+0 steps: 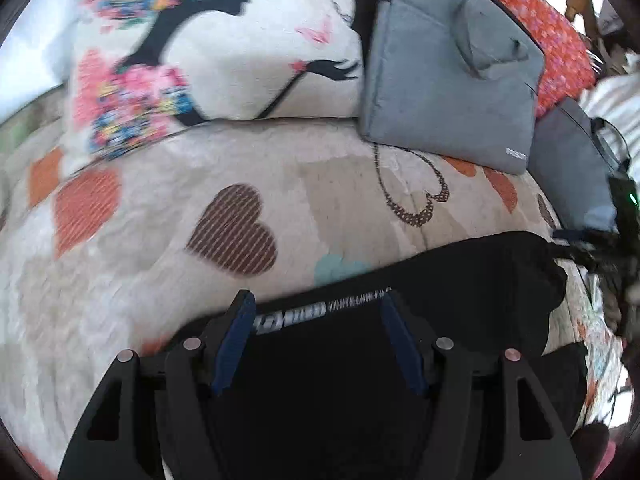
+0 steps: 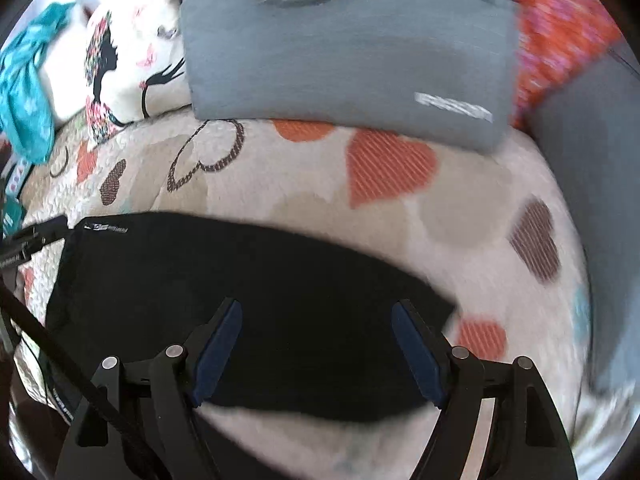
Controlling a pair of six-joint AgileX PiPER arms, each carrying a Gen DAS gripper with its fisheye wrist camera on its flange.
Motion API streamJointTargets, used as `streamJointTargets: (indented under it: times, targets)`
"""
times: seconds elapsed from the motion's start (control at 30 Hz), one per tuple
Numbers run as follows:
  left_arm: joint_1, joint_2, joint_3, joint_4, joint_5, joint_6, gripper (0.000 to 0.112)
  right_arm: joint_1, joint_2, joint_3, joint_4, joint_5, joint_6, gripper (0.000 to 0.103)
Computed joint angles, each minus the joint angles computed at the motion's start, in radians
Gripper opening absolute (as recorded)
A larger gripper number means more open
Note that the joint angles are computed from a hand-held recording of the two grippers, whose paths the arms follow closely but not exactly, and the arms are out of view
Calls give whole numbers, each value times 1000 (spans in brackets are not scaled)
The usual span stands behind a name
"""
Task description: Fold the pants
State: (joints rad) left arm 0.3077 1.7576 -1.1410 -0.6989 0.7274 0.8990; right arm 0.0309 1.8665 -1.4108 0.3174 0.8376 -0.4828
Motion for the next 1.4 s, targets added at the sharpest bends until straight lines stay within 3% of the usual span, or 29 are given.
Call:
streamJointTargets:
  times: [0.13, 0.27, 0.37, 0.47, 0.53, 0.6, 0.63, 0.67, 0.77, 1.1, 1.23, 1.4]
  targets:
    - [-56, 126, -101, 52, 12, 13, 65, 24, 182, -221, 17, 90, -16, 82]
    - [-113, 204, -150, 122, -11, 25, 67, 32, 292, -339, 11, 129, -4, 82]
    - [-140, 215, -160, 129, -37, 46, 80, 18, 320, -356, 65, 138, -49, 92]
    - [-171, 205, -136, 172, -88, 29, 83, 24, 303, -315, 86, 116, -82, 94]
    - [-177, 206, -141, 199, -83, 6, 81, 42, 275, -265, 70, 90, -105, 93]
    - [-172, 198, -145, 194, -56, 15, 58, 75, 231, -191, 18, 33, -107, 78]
    - [-170, 182, -132, 170, -41, 59, 13, 92, 207, -153, -5, 3, -108, 72]
    - [-176, 161, -109, 175, -50, 68, 1, 102, 189, -130, -25, -9, -97, 59]
    - [-189, 95, -23, 190, -129, 83, 1, 92, 171, -128, 25, 44, -96, 10]
    - [-60, -75, 102, -16, -32, 219, 1, 97, -18, 70, 79, -40, -71, 10]
    - [-28, -224, 216, -83, 5, 251, 1, 89, -153, 197, 113, -44, -82, 10]
    - [105, -460, 428, -169, 115, 312, 1, 84, -383, 440, 157, -47, -105, 10]
